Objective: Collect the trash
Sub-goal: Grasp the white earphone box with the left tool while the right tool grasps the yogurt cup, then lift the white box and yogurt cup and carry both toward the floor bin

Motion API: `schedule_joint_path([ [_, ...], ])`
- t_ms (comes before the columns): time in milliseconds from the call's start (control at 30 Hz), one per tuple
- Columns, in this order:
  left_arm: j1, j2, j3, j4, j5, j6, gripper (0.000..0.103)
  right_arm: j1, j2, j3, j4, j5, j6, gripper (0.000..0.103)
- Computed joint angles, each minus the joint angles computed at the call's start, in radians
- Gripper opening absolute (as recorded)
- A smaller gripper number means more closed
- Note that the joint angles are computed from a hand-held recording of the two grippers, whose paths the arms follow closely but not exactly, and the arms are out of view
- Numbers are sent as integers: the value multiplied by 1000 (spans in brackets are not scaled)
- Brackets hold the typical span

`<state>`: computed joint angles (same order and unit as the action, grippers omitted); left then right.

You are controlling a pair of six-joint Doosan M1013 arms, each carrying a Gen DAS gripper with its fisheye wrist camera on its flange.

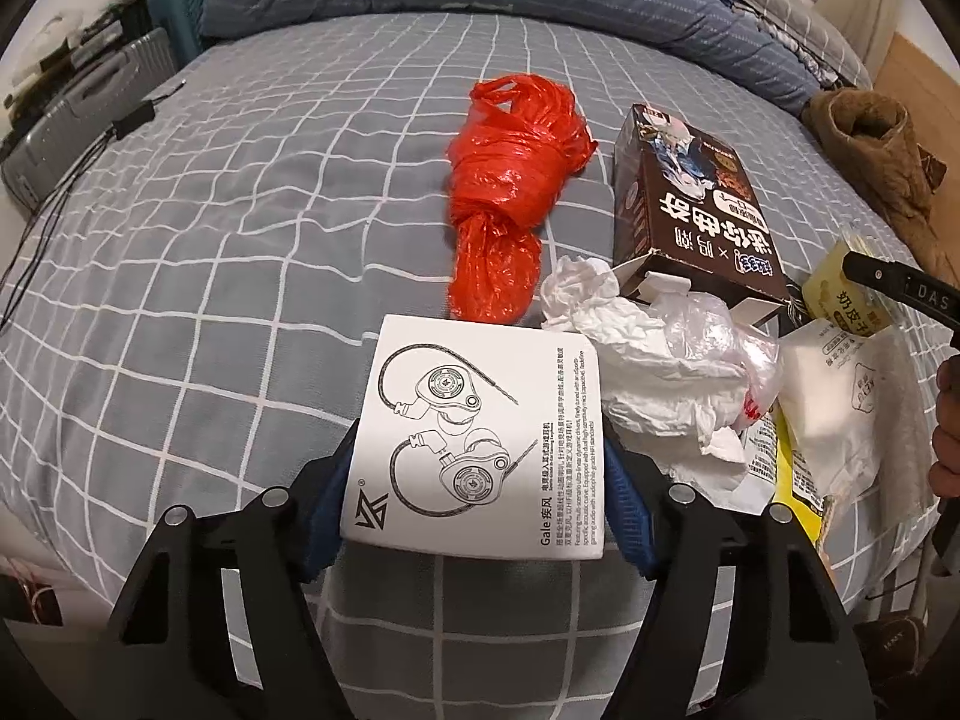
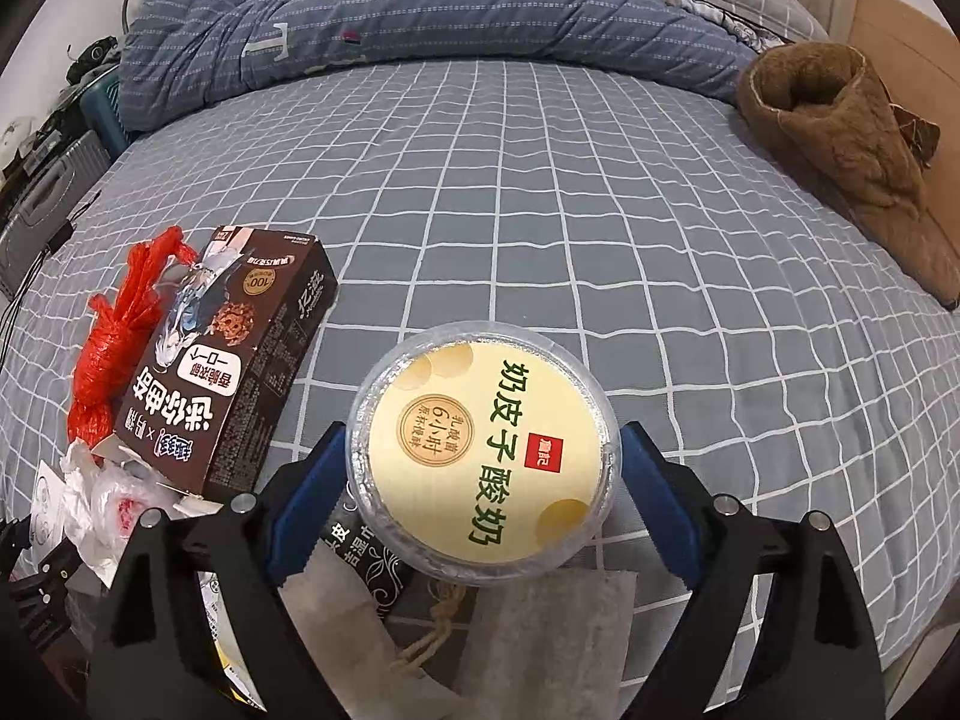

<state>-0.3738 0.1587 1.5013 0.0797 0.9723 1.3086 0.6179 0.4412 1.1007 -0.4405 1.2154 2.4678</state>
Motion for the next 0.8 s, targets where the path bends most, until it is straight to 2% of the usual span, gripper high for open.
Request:
schedule_joint_path([
  [800, -18, -81, 1, 53, -18, -56, 69, 80, -59, -4, -177, -5, 91, 84],
])
